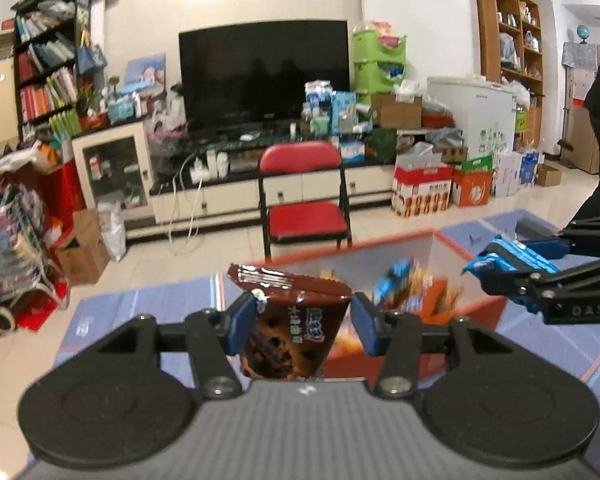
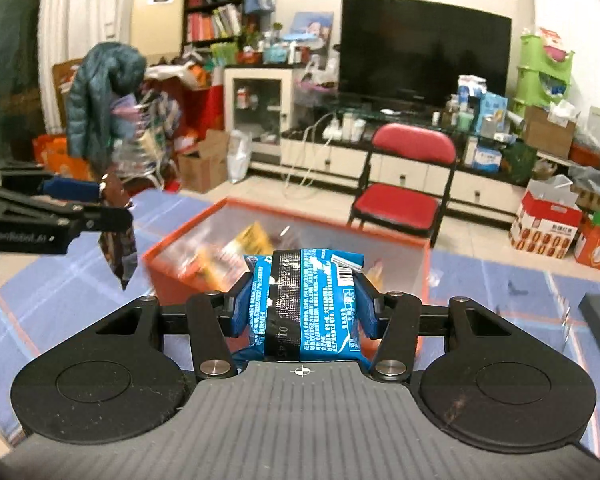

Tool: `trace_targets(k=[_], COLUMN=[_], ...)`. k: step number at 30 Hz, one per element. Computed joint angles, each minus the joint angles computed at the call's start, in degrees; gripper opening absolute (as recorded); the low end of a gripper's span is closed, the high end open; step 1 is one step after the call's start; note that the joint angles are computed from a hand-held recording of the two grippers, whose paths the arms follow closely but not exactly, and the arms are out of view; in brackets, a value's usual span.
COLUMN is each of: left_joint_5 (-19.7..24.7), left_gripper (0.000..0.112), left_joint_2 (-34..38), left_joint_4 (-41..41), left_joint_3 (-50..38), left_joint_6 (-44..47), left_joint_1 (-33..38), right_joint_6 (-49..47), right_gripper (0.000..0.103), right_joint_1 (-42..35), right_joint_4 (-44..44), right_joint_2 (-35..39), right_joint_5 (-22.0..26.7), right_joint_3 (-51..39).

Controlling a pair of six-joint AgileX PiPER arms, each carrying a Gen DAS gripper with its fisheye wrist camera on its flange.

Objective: Organize snacks
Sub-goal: 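Carry both packets over the orange box and open both grippers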

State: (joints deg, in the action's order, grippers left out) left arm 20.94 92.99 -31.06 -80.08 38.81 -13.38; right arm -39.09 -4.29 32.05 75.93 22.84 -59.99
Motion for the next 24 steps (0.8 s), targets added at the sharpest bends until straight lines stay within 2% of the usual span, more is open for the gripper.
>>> trace_targets(k=[3, 5, 12, 14, 15, 16, 17, 18, 20, 24], left_joint_5=[2.25, 3.46, 9.93, 11.49, 12.37, 13.62, 13.37, 12.01, 9.27, 5.39], left_gripper=[0.051, 0.051, 0.051, 0.051, 0.052, 0.054, 0.070, 0.086, 0.102, 0.102], left_joint_2=[6.25, 10.52, 25.40, 28.04, 29.05, 29.99, 30.02, 29.25, 27.41, 20.40], left_joint_4=[7.14, 12.19, 31.29, 32.41, 32.84, 33.35, 32.69, 32.83, 34.35, 35.77], left_joint_3=[-9.78, -15.80, -34.59, -37.84, -39.28, -40.86, -40.86, -39.61, -37.35, -29.39], left_joint_6=[-8.74, -14.16, -31.26, -32.10, -32.48, -33.13, -32.87, -33.52, -36.07, -41.23], left_joint_1=[-2.18, -3.59, -7.82, -8.01, -8.00, -8.08, -7.84, -7.73, -7.50, -7.27], right_joint_6=[0.72, 2.69, 9.09, 10.14, 10.52, 9.81, 9.29, 8.53, 7.13, -0.29], right_gripper=[0.037, 0.037, 0.037, 0.038, 0.043, 0.062, 0.079, 0.083, 0.084, 0.086], right_joint_1=[-4.02, -4.78, -2.73, -2.46, -2.40, -2.59, -2.62, -2.49, -2.35, -4.89], right_joint_4=[2.36, 0.74, -7.49, -8.02, -7.93, -6.95, -6.60, -6.52, -5.87, 4.19], right_joint_2=[8.29, 12.69, 23.18, 24.63, 24.87, 24.80, 24.28, 23.23, 20.57, 13.83], right_joint_5=[5.29, 6.66, 7.00, 6.39, 5.92, 5.34, 4.32, 2.50, 0.00, -2.44], right_joint_3=[-10.27, -15.38, -25.10, -25.79, -25.85, -25.54, -24.83, -23.54, -20.87, -15.01])
